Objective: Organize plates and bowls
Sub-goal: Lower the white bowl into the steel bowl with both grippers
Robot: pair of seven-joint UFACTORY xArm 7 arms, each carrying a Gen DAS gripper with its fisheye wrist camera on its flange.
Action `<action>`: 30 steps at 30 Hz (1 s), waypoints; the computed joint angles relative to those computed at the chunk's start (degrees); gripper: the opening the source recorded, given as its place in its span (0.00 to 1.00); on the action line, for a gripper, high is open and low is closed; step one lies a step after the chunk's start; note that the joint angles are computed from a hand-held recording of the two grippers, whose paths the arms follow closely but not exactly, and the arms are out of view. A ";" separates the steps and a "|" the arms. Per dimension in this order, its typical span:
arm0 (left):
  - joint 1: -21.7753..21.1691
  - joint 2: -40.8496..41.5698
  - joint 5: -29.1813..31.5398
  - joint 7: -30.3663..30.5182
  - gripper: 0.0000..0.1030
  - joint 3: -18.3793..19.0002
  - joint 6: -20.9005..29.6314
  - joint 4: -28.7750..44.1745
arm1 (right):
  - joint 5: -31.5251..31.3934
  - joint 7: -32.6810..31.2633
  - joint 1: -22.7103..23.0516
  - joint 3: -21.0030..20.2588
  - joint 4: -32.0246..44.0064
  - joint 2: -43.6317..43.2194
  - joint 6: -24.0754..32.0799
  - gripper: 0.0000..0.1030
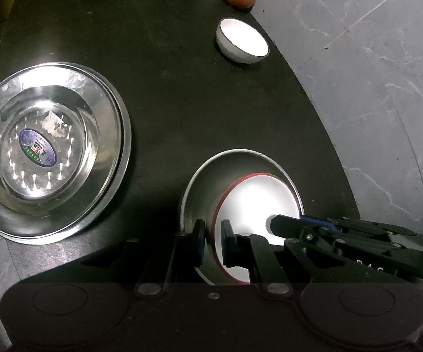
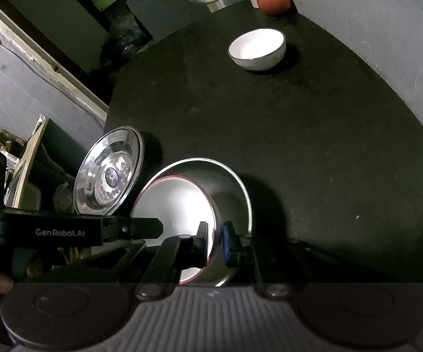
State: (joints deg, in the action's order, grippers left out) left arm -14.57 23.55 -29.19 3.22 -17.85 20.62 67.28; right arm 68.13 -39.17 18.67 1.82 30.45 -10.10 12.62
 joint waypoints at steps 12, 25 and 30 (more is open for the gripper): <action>-0.47 0.92 1.40 -1.11 0.10 0.47 0.84 0.98 | -1.01 0.94 -0.42 0.14 0.19 0.61 0.48 0.12; -0.30 1.26 1.99 -1.18 0.12 0.30 0.74 1.25 | -1.10 1.00 -0.67 0.23 0.35 0.85 0.62 0.13; -0.56 1.35 2.44 -1.69 0.12 0.52 0.86 1.51 | -1.17 1.12 -0.76 0.20 0.46 0.87 0.79 0.13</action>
